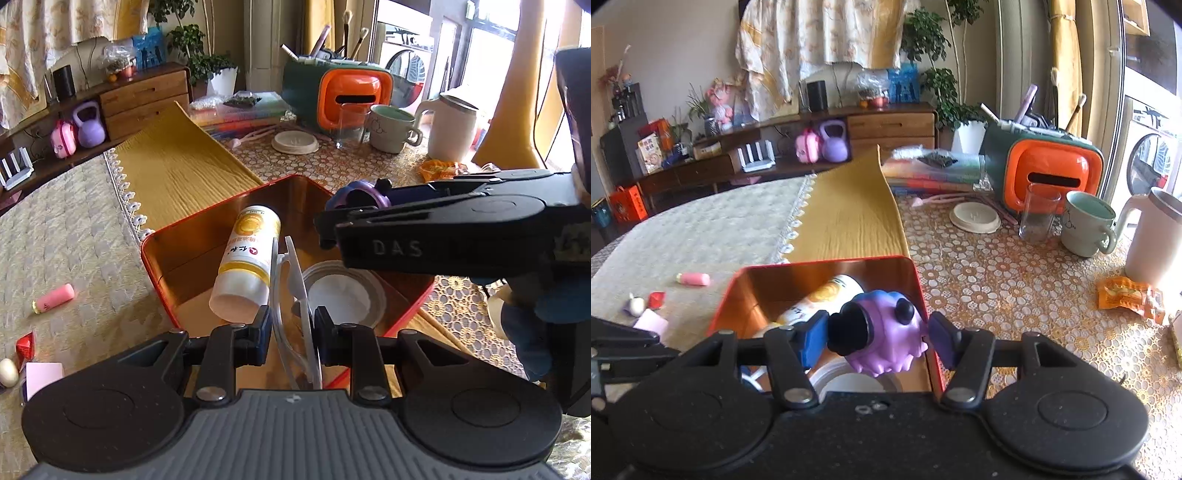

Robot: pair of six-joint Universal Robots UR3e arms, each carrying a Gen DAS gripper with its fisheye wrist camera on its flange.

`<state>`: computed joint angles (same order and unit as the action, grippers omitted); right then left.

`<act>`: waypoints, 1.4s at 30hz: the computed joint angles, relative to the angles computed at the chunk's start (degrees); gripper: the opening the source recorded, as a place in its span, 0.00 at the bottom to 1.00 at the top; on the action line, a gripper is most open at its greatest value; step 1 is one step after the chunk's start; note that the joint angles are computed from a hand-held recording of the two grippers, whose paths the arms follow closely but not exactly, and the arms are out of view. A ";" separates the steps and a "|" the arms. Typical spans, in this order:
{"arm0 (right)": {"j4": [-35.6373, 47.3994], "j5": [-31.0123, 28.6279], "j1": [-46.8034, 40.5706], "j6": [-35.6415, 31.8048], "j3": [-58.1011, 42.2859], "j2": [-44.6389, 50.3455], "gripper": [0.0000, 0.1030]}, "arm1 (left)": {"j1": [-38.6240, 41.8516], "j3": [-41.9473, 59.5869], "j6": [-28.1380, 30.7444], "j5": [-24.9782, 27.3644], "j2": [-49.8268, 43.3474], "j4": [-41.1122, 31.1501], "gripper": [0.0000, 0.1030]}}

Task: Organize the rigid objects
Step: 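Lower the sunglasses and purple ball into the tin box and open both grippers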

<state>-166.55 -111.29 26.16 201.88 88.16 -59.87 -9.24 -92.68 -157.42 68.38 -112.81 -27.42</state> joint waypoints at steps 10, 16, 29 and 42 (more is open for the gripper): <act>3.27 2.15 -1.63 0.21 -5.20 4.26 0.57 | -0.63 3.32 -1.44 1.10 -3.51 -0.91 0.24; 6.18 2.77 -2.09 0.14 -8.95 6.82 0.57 | -0.93 5.73 -2.33 2.13 -5.37 -2.18 0.24; 9.05 3.47 -1.51 -0.01 -11.70 8.74 0.57 | -1.34 5.37 -1.03 3.45 -6.13 -2.48 0.24; 6.29 2.76 -0.26 1.23 -5.06 1.74 0.61 | 0.26 -0.11 0.09 0.58 -1.02 -0.30 0.24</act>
